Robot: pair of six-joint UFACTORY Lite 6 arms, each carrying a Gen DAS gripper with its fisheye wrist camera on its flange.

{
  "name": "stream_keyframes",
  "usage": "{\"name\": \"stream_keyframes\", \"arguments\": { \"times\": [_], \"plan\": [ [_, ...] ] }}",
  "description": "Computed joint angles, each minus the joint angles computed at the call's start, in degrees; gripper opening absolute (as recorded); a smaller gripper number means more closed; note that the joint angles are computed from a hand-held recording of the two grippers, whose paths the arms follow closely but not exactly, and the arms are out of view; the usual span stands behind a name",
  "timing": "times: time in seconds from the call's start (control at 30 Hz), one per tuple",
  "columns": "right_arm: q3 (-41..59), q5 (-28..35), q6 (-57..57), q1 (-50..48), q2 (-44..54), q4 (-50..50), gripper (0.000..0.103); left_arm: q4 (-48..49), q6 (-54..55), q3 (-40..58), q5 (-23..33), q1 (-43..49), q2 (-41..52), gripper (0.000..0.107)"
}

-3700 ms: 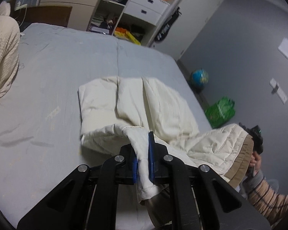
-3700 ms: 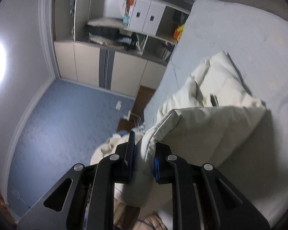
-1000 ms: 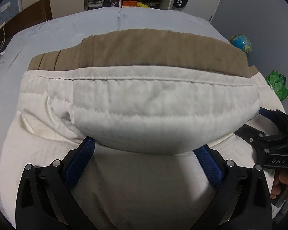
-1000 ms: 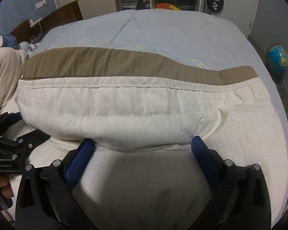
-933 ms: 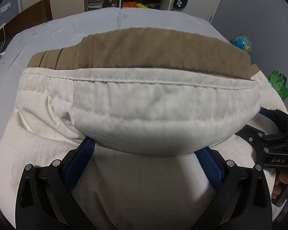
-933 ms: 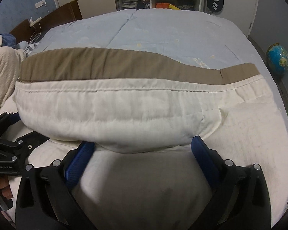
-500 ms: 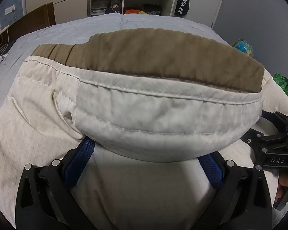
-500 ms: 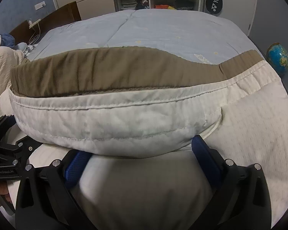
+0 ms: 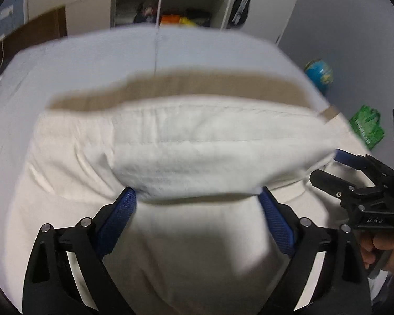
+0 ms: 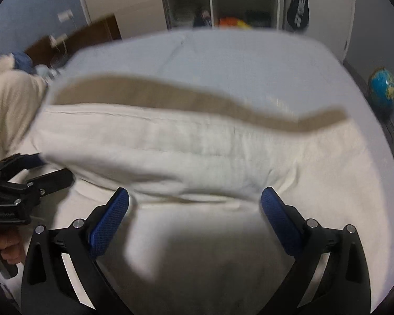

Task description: Fold large clothes

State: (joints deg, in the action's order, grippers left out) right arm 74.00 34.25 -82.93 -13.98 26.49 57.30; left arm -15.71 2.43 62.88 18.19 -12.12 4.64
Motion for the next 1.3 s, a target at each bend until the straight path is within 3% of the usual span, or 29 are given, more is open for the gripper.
{"name": "stream_keyframes", "arguments": {
  "times": [0.1, 0.17, 0.27, 0.33, 0.57, 0.67, 0.73, 0.83, 0.97, 1.07, 1.17, 1.2, 1.23, 1.3],
  "plan": [
    [4.3, 5.3, 0.7, -1.3, -0.9, 3.0, 0.096, -5.9, 6.4, 2.5, -1.5, 1.5, -2.1, 0.093],
    [11.0, 6.1, 7.9, 0.4, 2.4, -0.8, 0.096, -1.1, 1.6, 7.7, 0.2, 2.2, 1.4, 0.096],
    [23.6, 4.3, 25.9, 4.9, 12.1, -16.2, 0.096, 9.4, -8.2, 23.3, 11.7, 3.8, 15.7, 0.095],
    [32.6, 7.7, 34.5, 6.1, 19.5, -23.2, 0.096, 5.4, -4.6, 28.0, 14.7, 5.7, 20.8, 0.097],
    [53.4, 18.1, 41.6, 4.5, 33.2, -24.7, 0.096, -9.6, 8.1, 33.2, 19.4, 10.7, 26.6, 0.097],
    [54.0, 21.5, 41.5, 1.2, 33.0, -23.0, 0.096, -12.8, 12.5, 31.2, 21.6, 12.9, 24.0, 0.097],
    [53.8, 23.2, 40.1, -1.3, 32.8, -22.2, 0.096, -16.1, 17.1, 24.5, 20.8, 15.9, 18.7, 0.097],
    [43.2, 18.9, 33.9, -5.3, 26.1, -21.0, 0.096, -21.1, 24.7, 10.0, 18.4, 20.8, 7.3, 0.095],
    [31.5, 19.8, 23.0, -14.5, 17.5, -14.6, 0.096, -27.3, 36.3, -6.1, 19.1, 29.5, -8.0, 0.095],
    [22.0, 20.7, 16.0, -20.8, 11.3, -12.6, 0.096, -27.6, 40.2, -17.5, 21.4, 37.1, -20.4, 0.096],
    [16.1, 20.6, 11.7, -26.8, 9.1, -12.8, 0.096, -28.0, 43.0, -24.7, 26.1, 44.4, -26.0, 0.096],
    [15.2, 20.7, 10.7, -28.9, 9.7, -13.1, 0.096, -28.6, 44.4, -27.2, 28.0, 46.9, -27.6, 0.093],
    [13.7, 20.1, 10.6, -30.7, 9.9, -13.9, 0.096, -29.5, 46.2, -28.8, 29.8, 48.7, -28.0, 0.075],
    [12.5, 21.4, 8.6, -33.3, 10.9, -12.9, 0.080, -32.7, 50.4, -29.9, 33.8, 51.2, -26.1, 0.042]
  ]
}}
